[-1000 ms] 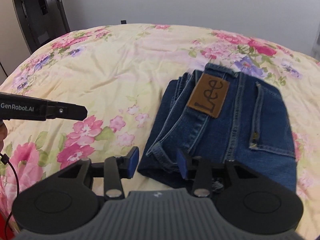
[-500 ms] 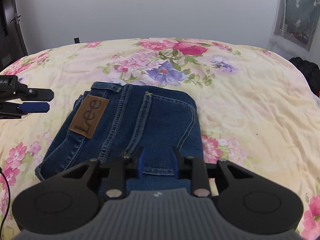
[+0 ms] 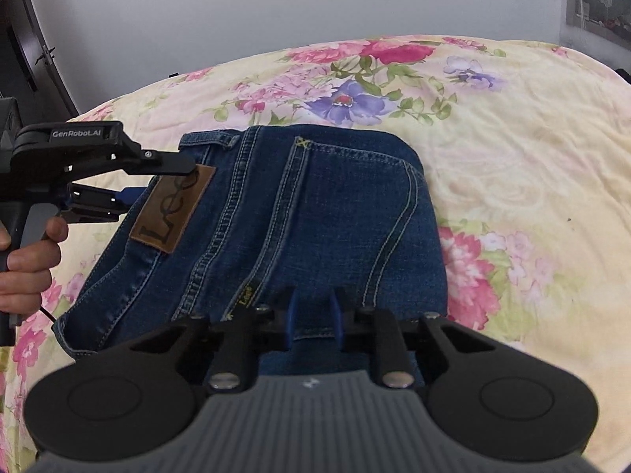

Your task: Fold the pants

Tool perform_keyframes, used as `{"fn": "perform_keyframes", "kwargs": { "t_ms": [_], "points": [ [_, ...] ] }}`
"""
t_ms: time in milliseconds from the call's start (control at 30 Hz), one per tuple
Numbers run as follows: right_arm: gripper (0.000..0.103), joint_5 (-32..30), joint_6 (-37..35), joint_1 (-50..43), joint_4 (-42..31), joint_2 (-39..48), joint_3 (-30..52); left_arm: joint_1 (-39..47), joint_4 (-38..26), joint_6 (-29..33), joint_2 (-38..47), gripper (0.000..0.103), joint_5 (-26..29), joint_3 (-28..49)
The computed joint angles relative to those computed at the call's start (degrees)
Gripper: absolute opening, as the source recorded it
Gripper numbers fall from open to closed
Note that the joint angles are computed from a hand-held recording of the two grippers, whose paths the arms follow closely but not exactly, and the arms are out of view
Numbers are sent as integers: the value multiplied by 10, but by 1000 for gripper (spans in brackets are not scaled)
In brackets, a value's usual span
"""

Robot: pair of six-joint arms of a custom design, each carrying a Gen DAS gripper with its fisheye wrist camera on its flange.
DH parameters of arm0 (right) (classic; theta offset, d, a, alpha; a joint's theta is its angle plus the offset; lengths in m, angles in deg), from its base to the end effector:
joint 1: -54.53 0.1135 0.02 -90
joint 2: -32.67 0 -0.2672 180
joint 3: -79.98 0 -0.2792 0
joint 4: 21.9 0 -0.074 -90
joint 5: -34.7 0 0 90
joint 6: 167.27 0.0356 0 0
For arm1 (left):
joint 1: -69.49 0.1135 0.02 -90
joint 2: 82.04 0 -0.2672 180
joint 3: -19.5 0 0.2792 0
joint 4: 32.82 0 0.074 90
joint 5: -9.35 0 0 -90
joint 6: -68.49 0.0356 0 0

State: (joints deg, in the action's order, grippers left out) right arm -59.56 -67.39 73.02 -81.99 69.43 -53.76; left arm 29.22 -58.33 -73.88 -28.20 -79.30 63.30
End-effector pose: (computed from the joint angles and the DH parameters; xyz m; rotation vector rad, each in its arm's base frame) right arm 0.1422 0.0503 0.2349 -0.2187 2.4656 0.3065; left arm 0.1722 -0.1470 0.2168 -0.2336 2.3389 -0.8937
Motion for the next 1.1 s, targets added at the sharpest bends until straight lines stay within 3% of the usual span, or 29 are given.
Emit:
{"fn": "perform_keyframes", "kwargs": {
  "t_ms": [100,200,300,433,533,600,767,867,1100],
  "points": [
    [15,-17,3,-18,-18,-9,12,-50,-49,38,-19,18,-71,30],
    [15,-11,-1,-33,-33,-35,25,-114,-106,79,-33,14,-143,79],
    [16,-23,-23,-73,-49,-53,47,-147,-154,107,-48,14,-177,117],
    [15,-39,-54,-122,-64,-48,60,-94,-193,103,-53,11,-140,105],
    [9,-51,-65,-130,-56,-35,48,-44,-201,102,-49,3,-123,67],
    [8,-68,-61,-123,-46,-19,32,4,-175,107,-65,3,-66,30],
    [8,-22,13,-3,18,0,-23,1,-176,144,-47,3,-65,40],
    [8,47,38,84,36,22,-26,8,-190,148,-40,3,-56,49],
    [6,-33,6,-7,-22,-8,12,-94,-243,151,-84,5,-165,103]
  ]
}}
